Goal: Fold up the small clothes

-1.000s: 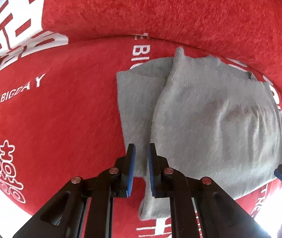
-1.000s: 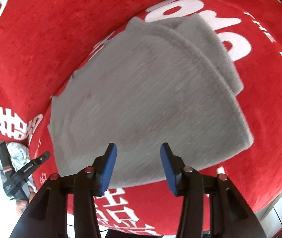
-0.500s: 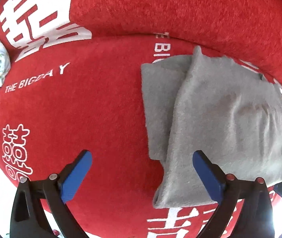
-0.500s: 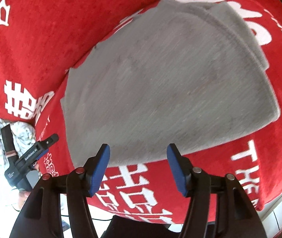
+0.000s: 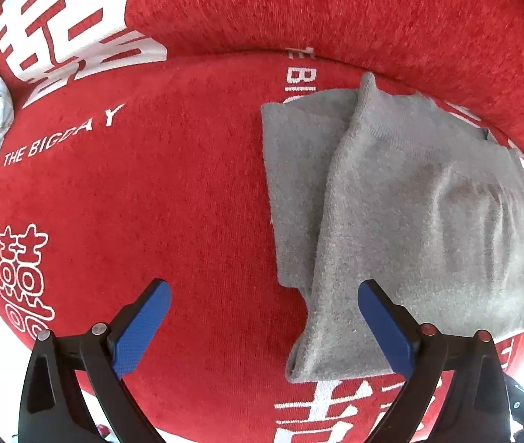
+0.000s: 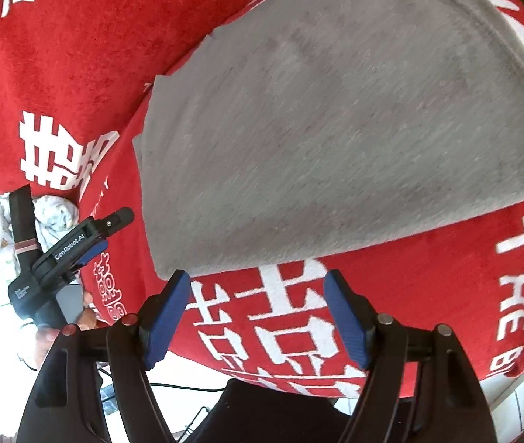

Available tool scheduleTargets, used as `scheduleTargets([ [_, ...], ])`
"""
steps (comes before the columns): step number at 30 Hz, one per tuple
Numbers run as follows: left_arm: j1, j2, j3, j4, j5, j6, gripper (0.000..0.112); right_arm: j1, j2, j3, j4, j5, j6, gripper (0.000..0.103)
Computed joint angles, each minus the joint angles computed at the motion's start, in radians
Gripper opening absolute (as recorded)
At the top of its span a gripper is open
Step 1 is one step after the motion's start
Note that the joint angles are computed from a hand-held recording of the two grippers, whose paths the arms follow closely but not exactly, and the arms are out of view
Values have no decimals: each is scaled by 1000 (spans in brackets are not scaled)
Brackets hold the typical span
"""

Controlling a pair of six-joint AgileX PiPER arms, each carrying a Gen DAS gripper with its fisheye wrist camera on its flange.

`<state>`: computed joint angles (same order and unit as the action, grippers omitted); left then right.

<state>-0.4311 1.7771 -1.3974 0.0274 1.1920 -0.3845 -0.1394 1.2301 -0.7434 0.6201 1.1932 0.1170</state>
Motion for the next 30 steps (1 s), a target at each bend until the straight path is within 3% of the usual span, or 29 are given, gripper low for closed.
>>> scheduleTargets([
  [21,41,3,109,-42,-42,63,101,56,51,208,291,-148,-103,78],
  [30,103,1,145,-99,-89,109,101,14,66,376,612,-243,-306,79],
])
